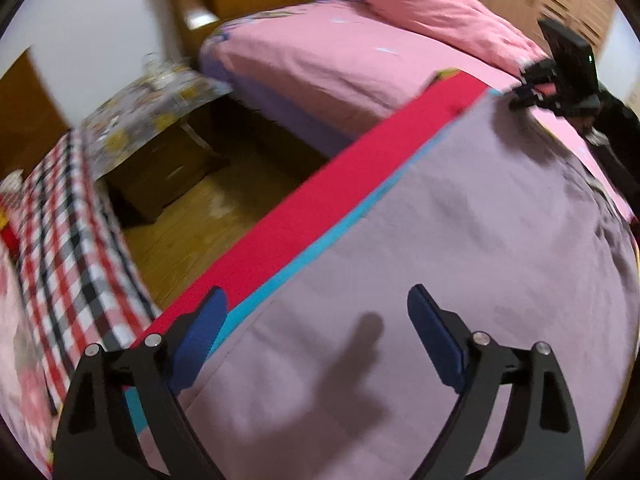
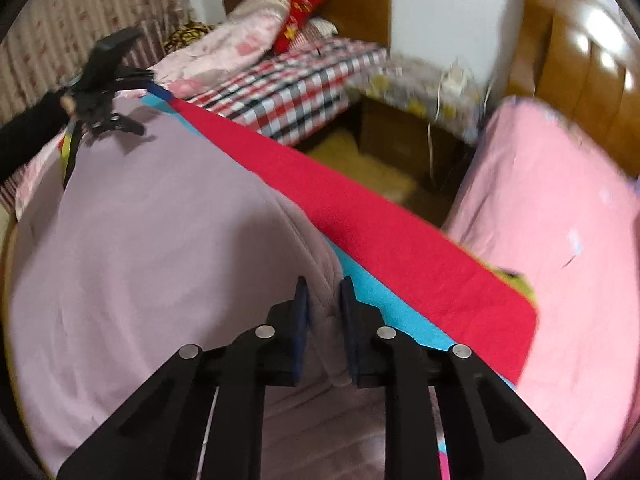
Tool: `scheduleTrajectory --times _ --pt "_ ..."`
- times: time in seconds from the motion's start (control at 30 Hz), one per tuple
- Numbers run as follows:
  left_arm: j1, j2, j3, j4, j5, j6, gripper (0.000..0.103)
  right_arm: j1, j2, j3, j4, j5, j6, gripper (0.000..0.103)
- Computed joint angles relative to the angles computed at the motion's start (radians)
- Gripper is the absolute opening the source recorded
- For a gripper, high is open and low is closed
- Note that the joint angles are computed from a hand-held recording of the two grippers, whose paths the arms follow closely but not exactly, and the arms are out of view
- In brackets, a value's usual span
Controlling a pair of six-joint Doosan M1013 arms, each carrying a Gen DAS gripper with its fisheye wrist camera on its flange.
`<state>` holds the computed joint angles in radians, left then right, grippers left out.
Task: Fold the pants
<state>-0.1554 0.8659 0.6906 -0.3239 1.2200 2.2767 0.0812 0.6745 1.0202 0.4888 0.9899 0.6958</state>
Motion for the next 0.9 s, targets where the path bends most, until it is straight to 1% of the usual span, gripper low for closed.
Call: scheduleTrajectory --times 0.1,0.13,0.23,0.27,0.3,0.33,0.37,0.4,0.43,0.47,0.5,0.53,0.57,0.6,0.63,0.67,0.7,0.77,0.8,0.9 --pt "-0.004 0.017 -0.03 -0.012 0.033 0.03 0.091 -0.001 -0.061 0.084 0.047 -0.087 -0.06 0.018" --pt "-0.004 0.028 -0.051 -0.013 0.056 0.025 0.091 0.0 -0.08 0.109 0.06 -0.111 -0.075 0.018" --pt "0.002 0.057 -0.101 -0.015 0.092 -0.022 0.091 0.001 -0.134 0.178 0.084 -0.174 -0.109 0.017" --pt "0.006 0.068 -0.12 -0.014 0.11 -0.047 0.089 0.001 -0.15 0.197 0.09 -0.188 -0.112 0.017" --pt "0.01 0.082 -0.142 -0.011 0.135 -0.076 0.084 0.0 -0.167 0.218 0.095 -0.202 -0.114 0.017" --pt "0.013 0.088 -0.154 -0.019 0.161 -0.094 0.066 0.001 -0.185 0.24 0.093 -0.223 -0.11 0.017" --pt "0.019 0.088 -0.156 -0.037 0.184 -0.11 0.039 0.005 -0.195 0.254 0.084 -0.241 -0.098 0.017" --pt "0.02 0.073 -0.131 -0.039 0.173 -0.116 0.024 0.013 -0.206 0.267 0.057 -0.267 -0.07 0.017" --pt "0.02 0.046 -0.089 -0.031 0.141 -0.111 0.013 0.021 -0.216 0.279 0.027 -0.287 -0.042 0.017" --pt "0.017 0.007 -0.028 -0.015 0.081 -0.096 0.011 0.032 -0.223 0.286 -0.009 -0.307 -0.01 0.017" --pt "0.012 -0.046 0.051 0.007 0.001 -0.08 0.01 0.04 -0.233 0.297 -0.042 -0.326 0.014 0.017" --pt "0.009 -0.091 0.112 0.016 -0.059 -0.072 0.009 0.048 -0.245 0.312 -0.065 -0.348 0.031 0.017" --pt "0.007 -0.151 0.192 0.02 -0.143 -0.059 0.009 0.052 -0.262 0.33 -0.072 -0.369 0.039 0.017" --pt "0.007 -0.204 0.258 0.019 -0.212 -0.049 0.009 0.054 -0.288 0.359 -0.055 -0.395 0.031 0.016" --pt "0.006 -0.248 0.312 0.017 -0.267 -0.038 0.009 0.055 -0.316 0.39 -0.029 -0.423 0.009 0.016" --pt "0.004 -0.315 0.394 0.01 -0.343 -0.013 0.009 0.056 -0.341 0.418 -0.003 -0.447 -0.015 0.016" --pt "0.0 -0.371 0.459 0.008 -0.399 0.014 0.009 0.058 -0.377 0.459 0.032 -0.479 -0.048 0.016" --pt "-0.013 -0.479 0.591 0.017 -0.497 0.062 0.009 0.06 -0.439 0.529 0.094 -0.517 -0.099 0.016" --pt "-0.018 -0.526 0.652 0.015 -0.531 0.082 0.009 0.063 -0.475 0.573 0.123 -0.532 -0.125 0.016" --pt "-0.035 -0.639 0.818 0.0 -0.594 0.1 0.01 0.074 -0.55 0.68 0.139 -0.55 -0.135 0.016"
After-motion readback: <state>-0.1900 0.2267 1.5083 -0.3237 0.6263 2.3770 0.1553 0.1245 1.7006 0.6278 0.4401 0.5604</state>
